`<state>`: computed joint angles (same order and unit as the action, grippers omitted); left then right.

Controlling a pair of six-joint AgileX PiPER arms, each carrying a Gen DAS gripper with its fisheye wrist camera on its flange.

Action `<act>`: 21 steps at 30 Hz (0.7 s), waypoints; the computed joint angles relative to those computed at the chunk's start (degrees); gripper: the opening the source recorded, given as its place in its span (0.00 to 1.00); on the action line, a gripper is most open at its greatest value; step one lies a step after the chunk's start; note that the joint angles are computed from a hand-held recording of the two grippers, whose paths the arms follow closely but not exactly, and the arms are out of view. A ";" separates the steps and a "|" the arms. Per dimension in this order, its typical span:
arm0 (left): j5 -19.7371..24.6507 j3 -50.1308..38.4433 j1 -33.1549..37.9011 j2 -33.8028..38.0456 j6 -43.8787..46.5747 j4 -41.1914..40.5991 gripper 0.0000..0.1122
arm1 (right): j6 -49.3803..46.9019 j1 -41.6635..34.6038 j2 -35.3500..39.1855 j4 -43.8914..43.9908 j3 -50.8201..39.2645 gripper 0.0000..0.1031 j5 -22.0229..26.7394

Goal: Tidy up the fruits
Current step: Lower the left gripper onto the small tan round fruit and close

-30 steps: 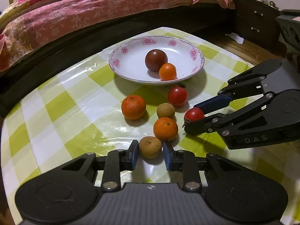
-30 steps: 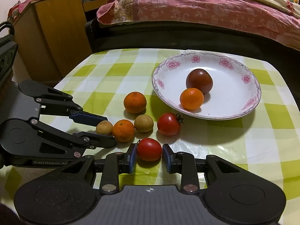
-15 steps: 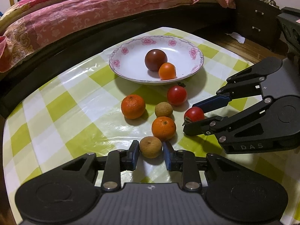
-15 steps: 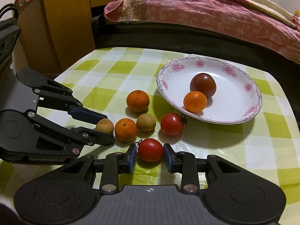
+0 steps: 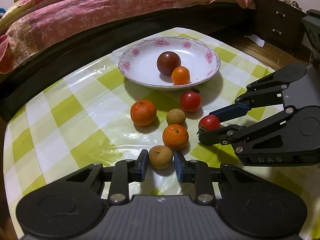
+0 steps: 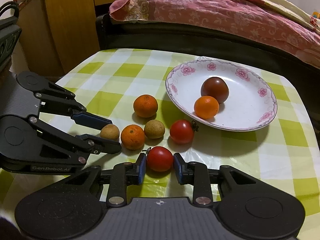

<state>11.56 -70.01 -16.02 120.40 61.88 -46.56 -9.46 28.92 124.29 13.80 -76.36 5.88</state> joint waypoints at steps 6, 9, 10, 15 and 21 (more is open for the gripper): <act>0.25 -0.35 -0.21 0.02 -3.69 3.11 0.30 | -0.28 -0.19 -0.31 0.36 0.23 0.25 0.45; 0.73 -0.51 -0.21 -0.14 -3.60 2.58 0.30 | -1.78 -0.25 -0.39 2.33 0.07 0.25 0.98; 0.73 -0.47 -0.29 -0.25 -3.25 2.15 0.30 | -3.13 -0.29 -0.43 3.86 0.03 0.25 1.14; 0.63 -0.22 -0.60 -0.79 -2.63 1.53 0.30 | -7.01 -0.22 -1.10 8.18 0.64 0.25 0.94; 0.80 -0.21 -0.52 -1.19 -1.21 -0.48 0.30 | -9.40 -0.21 -2.07 11.14 1.44 0.25 0.57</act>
<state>12.37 -70.22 -16.54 119.21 60.66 -47.04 -18.86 28.71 122.22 24.94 -74.93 6.45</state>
